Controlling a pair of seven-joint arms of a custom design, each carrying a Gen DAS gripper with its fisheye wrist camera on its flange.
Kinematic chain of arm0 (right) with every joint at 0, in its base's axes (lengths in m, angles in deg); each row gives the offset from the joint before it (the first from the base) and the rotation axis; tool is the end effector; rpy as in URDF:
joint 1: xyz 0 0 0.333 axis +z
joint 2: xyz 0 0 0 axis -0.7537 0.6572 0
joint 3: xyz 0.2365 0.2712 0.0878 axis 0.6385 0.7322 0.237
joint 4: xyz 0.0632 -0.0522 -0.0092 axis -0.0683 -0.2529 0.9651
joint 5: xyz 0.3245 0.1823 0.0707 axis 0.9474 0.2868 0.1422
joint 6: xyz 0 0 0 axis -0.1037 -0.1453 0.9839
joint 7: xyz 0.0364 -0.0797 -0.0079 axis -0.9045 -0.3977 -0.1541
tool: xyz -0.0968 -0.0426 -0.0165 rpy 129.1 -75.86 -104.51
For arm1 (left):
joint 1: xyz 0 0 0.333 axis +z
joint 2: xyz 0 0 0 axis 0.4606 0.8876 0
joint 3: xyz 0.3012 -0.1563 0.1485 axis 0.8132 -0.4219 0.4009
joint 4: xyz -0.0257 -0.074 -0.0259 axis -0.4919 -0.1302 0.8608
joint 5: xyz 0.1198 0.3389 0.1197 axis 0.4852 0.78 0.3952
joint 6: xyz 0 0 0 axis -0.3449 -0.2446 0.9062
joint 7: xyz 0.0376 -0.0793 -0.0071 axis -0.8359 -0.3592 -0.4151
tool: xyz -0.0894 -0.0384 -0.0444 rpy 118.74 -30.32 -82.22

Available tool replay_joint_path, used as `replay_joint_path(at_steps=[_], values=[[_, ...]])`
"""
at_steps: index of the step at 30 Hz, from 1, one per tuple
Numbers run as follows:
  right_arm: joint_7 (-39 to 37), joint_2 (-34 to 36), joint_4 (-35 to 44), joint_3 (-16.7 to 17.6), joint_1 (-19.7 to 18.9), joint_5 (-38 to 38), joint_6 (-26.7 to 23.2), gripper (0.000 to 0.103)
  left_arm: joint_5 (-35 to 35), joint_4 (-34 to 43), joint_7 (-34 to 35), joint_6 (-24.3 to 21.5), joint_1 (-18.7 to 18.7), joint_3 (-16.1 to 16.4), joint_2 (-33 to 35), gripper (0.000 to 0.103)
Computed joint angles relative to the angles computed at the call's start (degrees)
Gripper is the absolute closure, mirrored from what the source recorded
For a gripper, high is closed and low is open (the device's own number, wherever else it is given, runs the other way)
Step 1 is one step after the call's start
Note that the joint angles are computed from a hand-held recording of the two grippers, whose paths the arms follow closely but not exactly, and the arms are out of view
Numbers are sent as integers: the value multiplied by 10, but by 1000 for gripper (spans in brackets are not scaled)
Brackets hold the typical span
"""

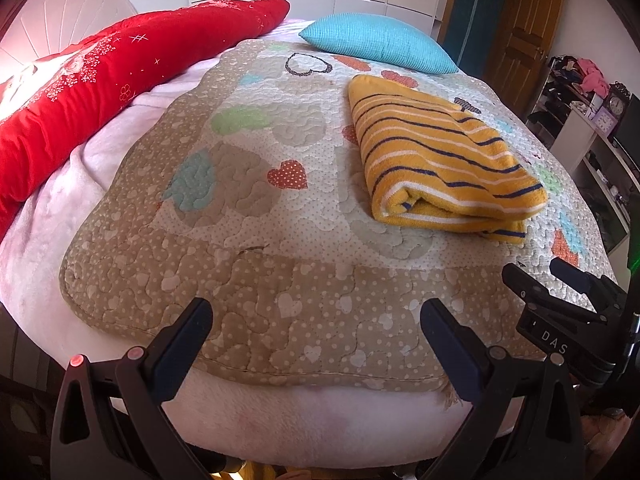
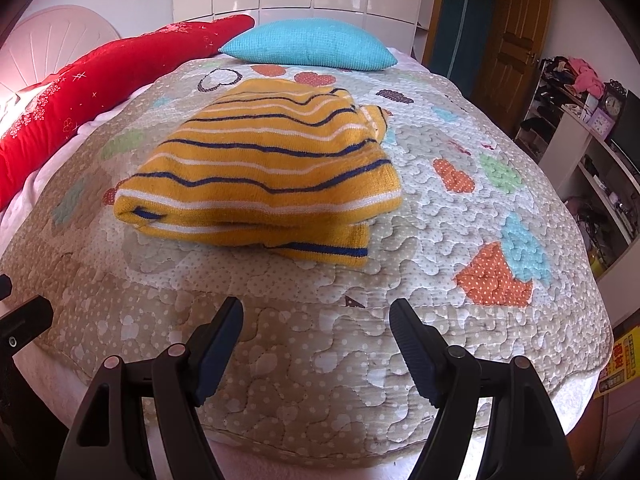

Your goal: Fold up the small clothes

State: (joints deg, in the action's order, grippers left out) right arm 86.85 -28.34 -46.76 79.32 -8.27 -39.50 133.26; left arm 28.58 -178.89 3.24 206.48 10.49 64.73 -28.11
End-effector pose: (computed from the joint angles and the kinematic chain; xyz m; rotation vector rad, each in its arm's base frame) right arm 0.6231 0.4806 0.2831 -1.7265 2.0493 -0.7753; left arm 0.6479 -0.3049 0.2969 -1.7441 2.0932 -0.7601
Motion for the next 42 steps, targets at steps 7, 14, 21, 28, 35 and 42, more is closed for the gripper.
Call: replay_joint_path(at_steps=[7, 14, 21, 28, 35, 42], values=[[1, -3, -4, 0, -1, 2, -2, 23, -11, 4, 14, -6, 11, -14, 6, 0], [1, -4, -4, 0, 0, -3, -4, 22, -19, 4, 24, -7, 13, -20, 7, 0], [1, -5, -4, 0, 0, -3, -8, 22, -24, 3, 28, -7, 13, -21, 6, 0], [5, -7, -8, 0, -2, -3, -7, 21, -29, 4, 32, -10, 16, -24, 8, 0], [-5, -1, -1, 2, -1, -1, -11, 21, -38, 3, 35, -13, 21, -29, 11, 0], [-12, 2, 7, 0, 2, -1, -17, 21, -43, 4, 36, -16, 21, -30, 12, 0]])
